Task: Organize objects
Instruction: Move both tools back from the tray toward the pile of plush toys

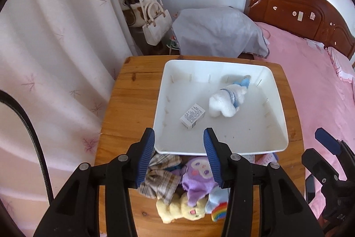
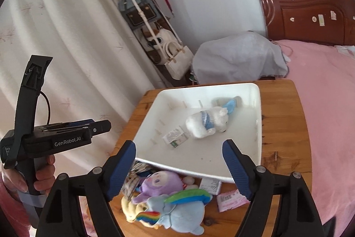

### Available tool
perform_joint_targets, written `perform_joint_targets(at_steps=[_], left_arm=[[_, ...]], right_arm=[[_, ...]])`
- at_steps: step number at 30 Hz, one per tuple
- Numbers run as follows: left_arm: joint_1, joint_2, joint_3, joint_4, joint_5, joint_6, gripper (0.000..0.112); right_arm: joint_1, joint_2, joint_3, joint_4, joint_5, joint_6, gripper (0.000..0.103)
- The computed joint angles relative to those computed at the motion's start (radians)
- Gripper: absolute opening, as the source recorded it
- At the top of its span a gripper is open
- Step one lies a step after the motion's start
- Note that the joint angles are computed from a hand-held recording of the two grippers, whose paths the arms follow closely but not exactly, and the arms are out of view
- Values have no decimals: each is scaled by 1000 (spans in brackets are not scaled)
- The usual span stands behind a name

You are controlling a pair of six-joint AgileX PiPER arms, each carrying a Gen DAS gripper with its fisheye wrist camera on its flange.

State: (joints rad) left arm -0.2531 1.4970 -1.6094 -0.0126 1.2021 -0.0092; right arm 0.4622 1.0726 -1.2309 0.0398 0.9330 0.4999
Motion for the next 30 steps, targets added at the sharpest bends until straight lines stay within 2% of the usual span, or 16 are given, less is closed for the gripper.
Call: perform_joint_targets(at_steps=[12, 21, 30], left_arm=[[13, -176, 197, 50, -2, -19, 56], [12, -258, 323, 89, -6, 44, 60], [46, -270, 378, 70, -35, 287, 60]], right_arm=[[35, -109, 103, 84, 32, 31, 82], [-113, -144, 195, 352, 94, -51, 82], [-311, -167, 340, 615, 143, -29, 85]])
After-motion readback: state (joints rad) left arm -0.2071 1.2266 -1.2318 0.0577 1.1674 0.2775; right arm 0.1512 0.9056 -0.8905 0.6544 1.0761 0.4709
